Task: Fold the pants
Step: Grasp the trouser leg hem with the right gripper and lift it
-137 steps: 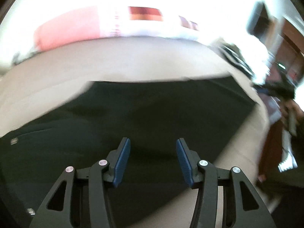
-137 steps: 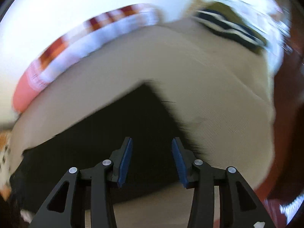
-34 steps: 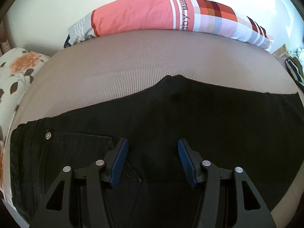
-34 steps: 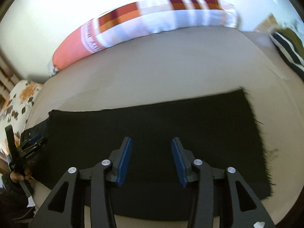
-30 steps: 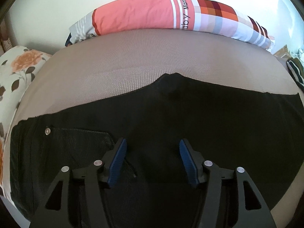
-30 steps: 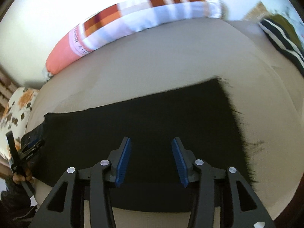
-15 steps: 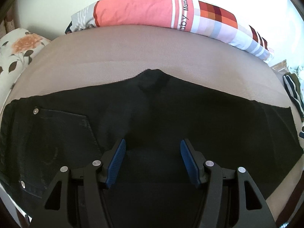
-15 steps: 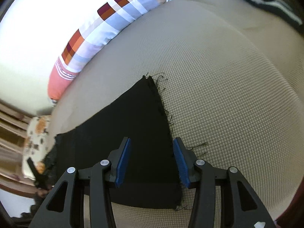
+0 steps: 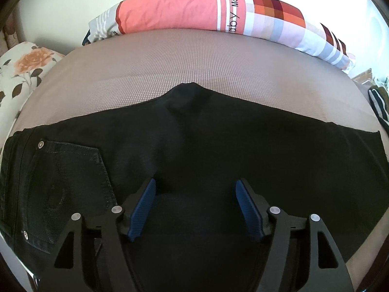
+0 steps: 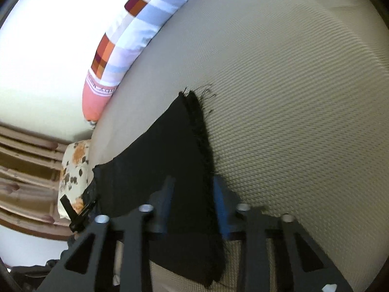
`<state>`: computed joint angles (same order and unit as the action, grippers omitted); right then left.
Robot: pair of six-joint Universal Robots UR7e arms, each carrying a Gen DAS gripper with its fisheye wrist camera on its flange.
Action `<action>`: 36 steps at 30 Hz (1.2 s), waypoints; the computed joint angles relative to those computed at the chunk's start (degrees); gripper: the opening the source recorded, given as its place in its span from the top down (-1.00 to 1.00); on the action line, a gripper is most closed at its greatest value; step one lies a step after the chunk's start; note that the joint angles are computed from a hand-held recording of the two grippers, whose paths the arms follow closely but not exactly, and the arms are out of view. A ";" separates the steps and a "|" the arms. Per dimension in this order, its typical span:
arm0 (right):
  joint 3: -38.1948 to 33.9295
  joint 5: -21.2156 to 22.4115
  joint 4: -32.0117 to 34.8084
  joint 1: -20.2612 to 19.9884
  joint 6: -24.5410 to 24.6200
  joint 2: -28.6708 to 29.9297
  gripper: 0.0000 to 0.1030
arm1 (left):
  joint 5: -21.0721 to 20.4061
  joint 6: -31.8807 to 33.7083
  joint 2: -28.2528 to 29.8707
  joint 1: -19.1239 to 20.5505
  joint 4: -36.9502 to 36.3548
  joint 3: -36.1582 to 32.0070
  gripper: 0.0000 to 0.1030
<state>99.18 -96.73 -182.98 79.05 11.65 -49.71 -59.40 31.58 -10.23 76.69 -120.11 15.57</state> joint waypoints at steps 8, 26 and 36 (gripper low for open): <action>-4.38 -1.35 -1.40 1.35 0.23 4.17 0.86 | 0.44 0.17 -0.71 -0.07 -2.09 2.12 -0.37; -15.40 -10.99 0.57 13.64 7.94 11.40 0.87 | -5.35 -1.03 -2.32 1.44 0.42 -0.66 -0.38; -40.53 -11.64 15.67 18.30 6.58 26.71 0.87 | -9.37 -2.40 -7.96 3.10 -4.31 5.14 -0.38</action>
